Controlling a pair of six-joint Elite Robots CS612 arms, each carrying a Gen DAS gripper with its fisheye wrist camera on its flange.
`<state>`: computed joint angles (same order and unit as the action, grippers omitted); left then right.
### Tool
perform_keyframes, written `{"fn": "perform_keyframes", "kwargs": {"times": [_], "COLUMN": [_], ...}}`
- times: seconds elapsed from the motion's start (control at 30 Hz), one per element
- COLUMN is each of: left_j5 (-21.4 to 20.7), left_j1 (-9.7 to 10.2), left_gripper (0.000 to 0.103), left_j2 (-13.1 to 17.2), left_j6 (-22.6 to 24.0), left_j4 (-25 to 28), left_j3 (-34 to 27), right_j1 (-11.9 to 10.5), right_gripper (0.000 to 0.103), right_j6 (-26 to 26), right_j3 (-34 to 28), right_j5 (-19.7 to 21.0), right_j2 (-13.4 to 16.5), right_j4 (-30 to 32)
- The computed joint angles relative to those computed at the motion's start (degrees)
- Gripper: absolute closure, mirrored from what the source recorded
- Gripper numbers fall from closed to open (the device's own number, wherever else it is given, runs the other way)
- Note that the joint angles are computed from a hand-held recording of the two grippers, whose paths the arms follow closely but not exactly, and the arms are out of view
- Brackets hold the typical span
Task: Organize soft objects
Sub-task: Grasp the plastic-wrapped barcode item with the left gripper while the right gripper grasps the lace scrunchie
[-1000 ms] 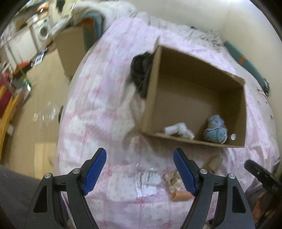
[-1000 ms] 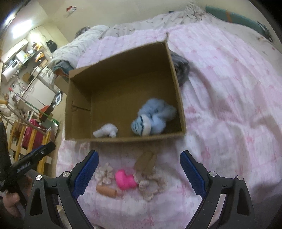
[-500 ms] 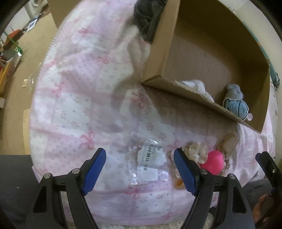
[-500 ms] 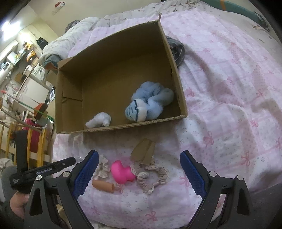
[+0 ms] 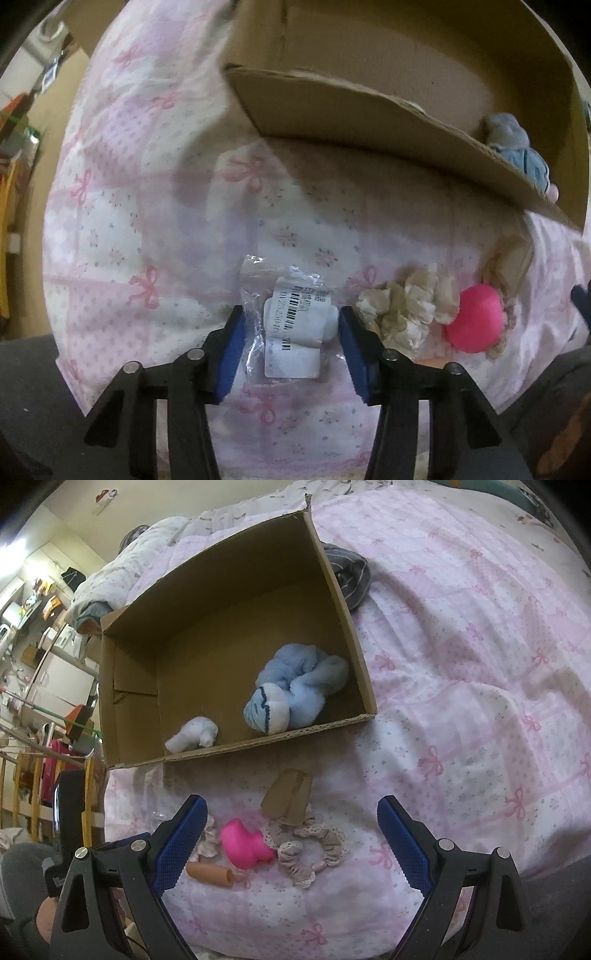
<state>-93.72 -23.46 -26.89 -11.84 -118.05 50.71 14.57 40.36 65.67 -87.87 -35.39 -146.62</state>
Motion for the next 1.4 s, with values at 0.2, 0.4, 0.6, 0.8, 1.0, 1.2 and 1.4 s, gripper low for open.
{"fn": "perform_keyframes", "kwargs": {"times": [0.2,0.4,0.6,0.8,1.0,1.2,1.4], "left_j5": [-0.69,-1.41,-0.64,-1.92,-4.02,-4.55,-3.47], "left_j1": [0.01,0.55,0.62,1.39,1.82,1.66,1.77], "left_gripper": [0.068,0.068,0.068,0.068,0.068,0.068,0.068], "left_j2": [-0.93,-3.56,-4.75,-5.15,-5.00,-4.96,-5.03], "left_j6": [-0.85,-2.33,-1.16,-1.17,-1.99,-1.76,-2.76], "left_j4": [-3.90,-9.31,-12.08,-10.95,-10.34,-10.28,-10.56], "left_j3": [1.72,5.19,7.25,7.31,6.99,6.86,7.11], "right_j1": [-0.02,-0.30,-0.04,1.21,1.40,1.73,1.04], "right_gripper": [0.004,0.004,0.004,0.004,0.018,0.037,0.088], "right_j6": [0.50,1.42,-3.42,-11.91,-15.05,-16.56,-14.40], "right_j3": [0.34,0.92,-3.48,-9.41,-12.78,-15.14,-13.64], "right_j5": [0.01,1.67,3.91,1.90,2.56,2.29,4.26], "right_j2": [-0.17,-0.37,1.50,4.20,6.33,7.70,6.92], "right_j4": [-0.17,-0.52,11.31,23.11,29.54,31.25,28.39]}}
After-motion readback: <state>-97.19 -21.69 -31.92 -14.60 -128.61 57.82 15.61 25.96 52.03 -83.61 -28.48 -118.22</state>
